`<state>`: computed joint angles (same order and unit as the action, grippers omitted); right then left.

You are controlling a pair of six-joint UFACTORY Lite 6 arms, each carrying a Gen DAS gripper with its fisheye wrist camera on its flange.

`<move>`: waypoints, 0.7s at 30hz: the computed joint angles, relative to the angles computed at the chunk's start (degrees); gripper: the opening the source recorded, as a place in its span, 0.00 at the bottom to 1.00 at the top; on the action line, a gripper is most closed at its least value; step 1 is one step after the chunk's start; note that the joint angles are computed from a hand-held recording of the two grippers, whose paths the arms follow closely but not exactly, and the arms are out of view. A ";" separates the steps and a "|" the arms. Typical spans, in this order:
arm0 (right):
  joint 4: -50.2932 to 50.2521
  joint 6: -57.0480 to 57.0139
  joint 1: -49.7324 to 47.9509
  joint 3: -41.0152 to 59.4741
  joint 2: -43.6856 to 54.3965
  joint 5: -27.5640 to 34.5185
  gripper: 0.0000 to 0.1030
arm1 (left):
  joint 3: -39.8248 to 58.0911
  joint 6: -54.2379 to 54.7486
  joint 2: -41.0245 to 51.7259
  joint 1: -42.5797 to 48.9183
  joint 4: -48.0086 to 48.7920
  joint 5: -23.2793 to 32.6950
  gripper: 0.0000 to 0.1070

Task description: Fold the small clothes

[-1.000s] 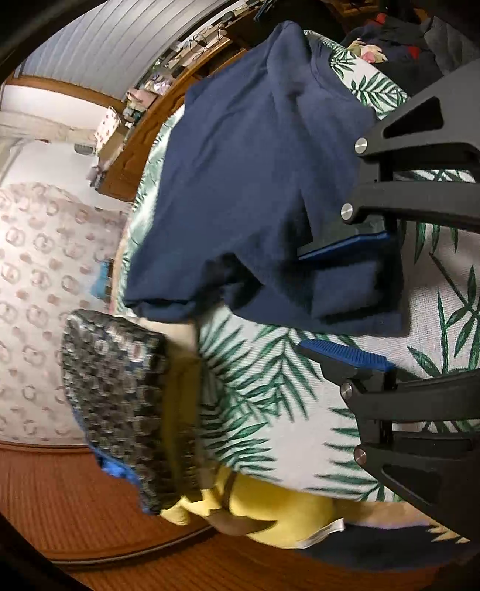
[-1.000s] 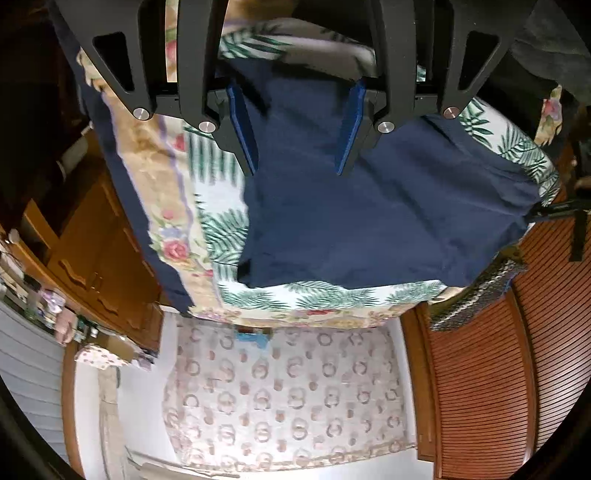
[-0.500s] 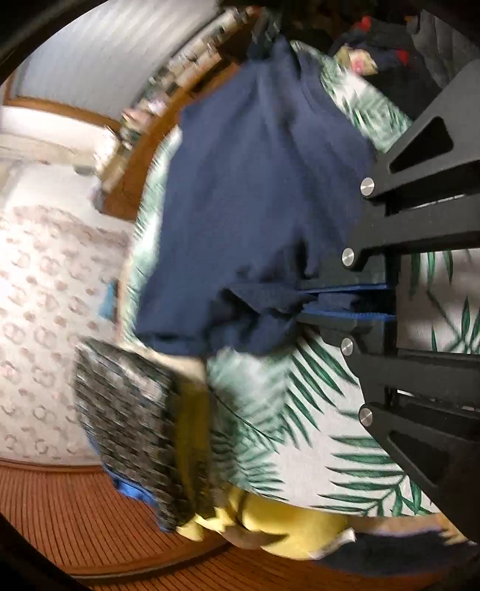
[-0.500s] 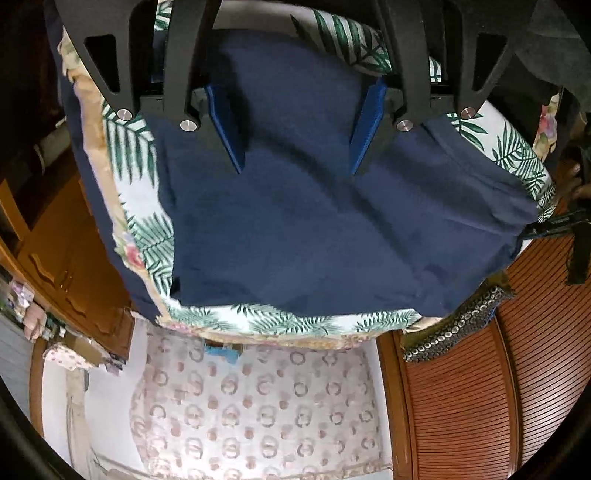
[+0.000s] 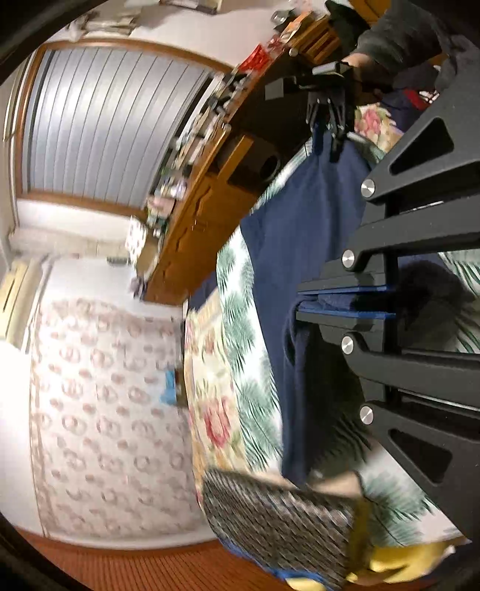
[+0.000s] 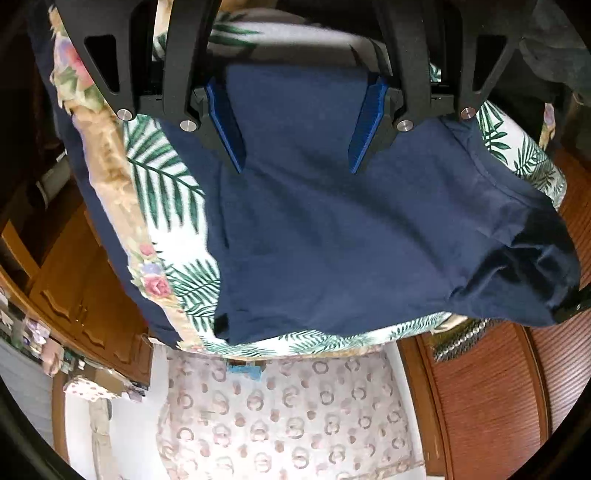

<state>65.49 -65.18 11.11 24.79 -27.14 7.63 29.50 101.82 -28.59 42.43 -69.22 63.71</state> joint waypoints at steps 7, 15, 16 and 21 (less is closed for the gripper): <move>0.60 -0.95 -3.21 -5.40 -8.66 2.71 0.59 | 5.70 -11.06 0.64 -25.82 -2.37 -13.37 0.07; -6.14 3.16 -14.57 -11.27 -22.98 13.46 0.59 | 13.69 -25.02 2.56 -50.07 2.30 -25.70 0.07; -5.76 2.14 -16.56 -11.53 -23.96 15.20 0.59 | 14.24 -26.08 2.55 -51.70 2.88 -26.11 0.07; -3.53 -2.14 -24.08 -12.54 -27.15 21.38 0.59 | 17.01 -33.50 3.48 -61.10 7.81 -31.88 0.07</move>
<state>61.96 -67.32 -12.98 12.25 -54.29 29.01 46.51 68.32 -25.11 -18.67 -61.41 31.83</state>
